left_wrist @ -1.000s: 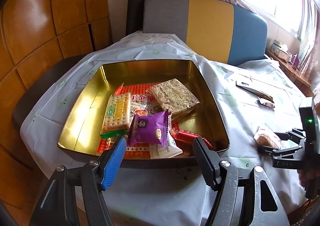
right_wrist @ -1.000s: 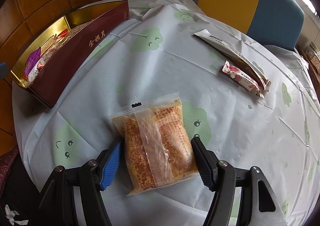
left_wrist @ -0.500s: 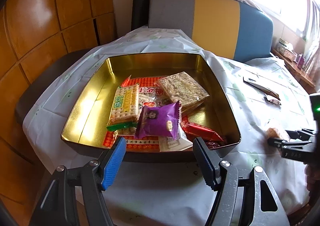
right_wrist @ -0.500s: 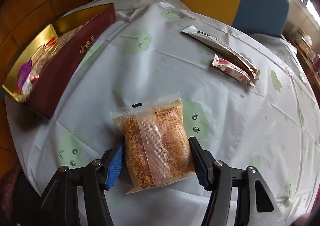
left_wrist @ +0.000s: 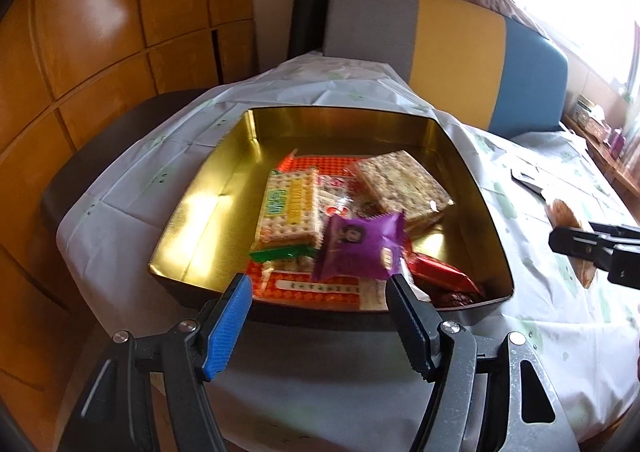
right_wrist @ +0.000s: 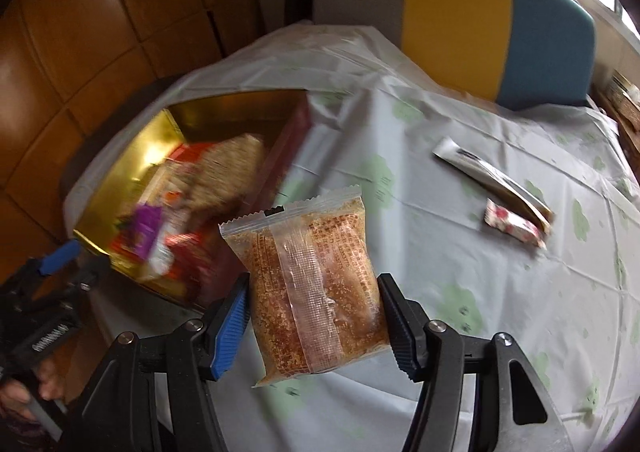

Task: Organize snacks
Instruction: 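Carry the floss bread bag into the gold tin and open the right gripper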

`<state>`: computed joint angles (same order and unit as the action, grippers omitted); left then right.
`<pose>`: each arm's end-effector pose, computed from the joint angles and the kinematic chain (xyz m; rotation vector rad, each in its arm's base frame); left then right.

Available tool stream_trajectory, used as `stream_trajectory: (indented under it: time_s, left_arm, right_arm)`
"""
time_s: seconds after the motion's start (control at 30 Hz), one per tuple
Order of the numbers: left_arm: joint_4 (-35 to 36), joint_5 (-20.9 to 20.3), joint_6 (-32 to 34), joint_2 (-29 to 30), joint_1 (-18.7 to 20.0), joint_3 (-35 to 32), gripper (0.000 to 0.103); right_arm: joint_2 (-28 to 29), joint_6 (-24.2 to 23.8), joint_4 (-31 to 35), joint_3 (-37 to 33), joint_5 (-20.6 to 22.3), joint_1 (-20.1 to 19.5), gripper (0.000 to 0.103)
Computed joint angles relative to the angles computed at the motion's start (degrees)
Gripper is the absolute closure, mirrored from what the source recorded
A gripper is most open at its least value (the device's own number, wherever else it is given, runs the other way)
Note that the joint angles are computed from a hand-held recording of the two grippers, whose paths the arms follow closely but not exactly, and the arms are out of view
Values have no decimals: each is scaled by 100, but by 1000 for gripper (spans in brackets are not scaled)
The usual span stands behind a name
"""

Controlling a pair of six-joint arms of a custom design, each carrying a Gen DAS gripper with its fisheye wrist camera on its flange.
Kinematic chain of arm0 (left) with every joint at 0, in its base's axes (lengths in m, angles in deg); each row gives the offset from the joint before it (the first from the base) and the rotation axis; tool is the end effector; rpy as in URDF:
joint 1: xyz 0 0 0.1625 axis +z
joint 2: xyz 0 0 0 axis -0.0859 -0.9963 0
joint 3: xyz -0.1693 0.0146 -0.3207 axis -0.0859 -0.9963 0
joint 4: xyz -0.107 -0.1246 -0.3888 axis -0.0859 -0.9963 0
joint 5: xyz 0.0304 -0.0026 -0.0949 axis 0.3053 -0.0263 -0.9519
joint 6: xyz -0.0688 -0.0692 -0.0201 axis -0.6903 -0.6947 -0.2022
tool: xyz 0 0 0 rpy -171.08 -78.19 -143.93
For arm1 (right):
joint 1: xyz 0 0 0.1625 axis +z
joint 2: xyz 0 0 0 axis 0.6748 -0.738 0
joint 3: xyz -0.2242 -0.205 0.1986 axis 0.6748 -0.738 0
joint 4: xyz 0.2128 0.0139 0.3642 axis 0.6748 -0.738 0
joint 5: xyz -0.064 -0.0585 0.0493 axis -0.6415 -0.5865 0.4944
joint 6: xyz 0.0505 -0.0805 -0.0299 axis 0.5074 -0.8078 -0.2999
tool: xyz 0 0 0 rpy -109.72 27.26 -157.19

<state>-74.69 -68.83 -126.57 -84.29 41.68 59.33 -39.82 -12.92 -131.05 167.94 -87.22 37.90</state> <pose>-0.4115 -0.5839 -0.0721 0.1888 2.1778 -0.9268 -0.0038 -0.6391 0.3893 0.6295 -2.5039 0.4999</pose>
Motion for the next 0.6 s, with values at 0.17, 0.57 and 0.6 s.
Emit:
stream_trajectory:
  time_s: [0.17,0.57,0.6]
  left_arm:
    - [51,132,-311,-165,37,172,33]
    - [59,144,-464,-303,136,320,33]
    - [72,134,-481,-302,143,316,33]
  right_arm:
    - [301,7,462,-279,191,354,40]
    - [1369,-84,563,-877,-303,691,38]
    - [1326,-152,512,-811,-283,686,38]
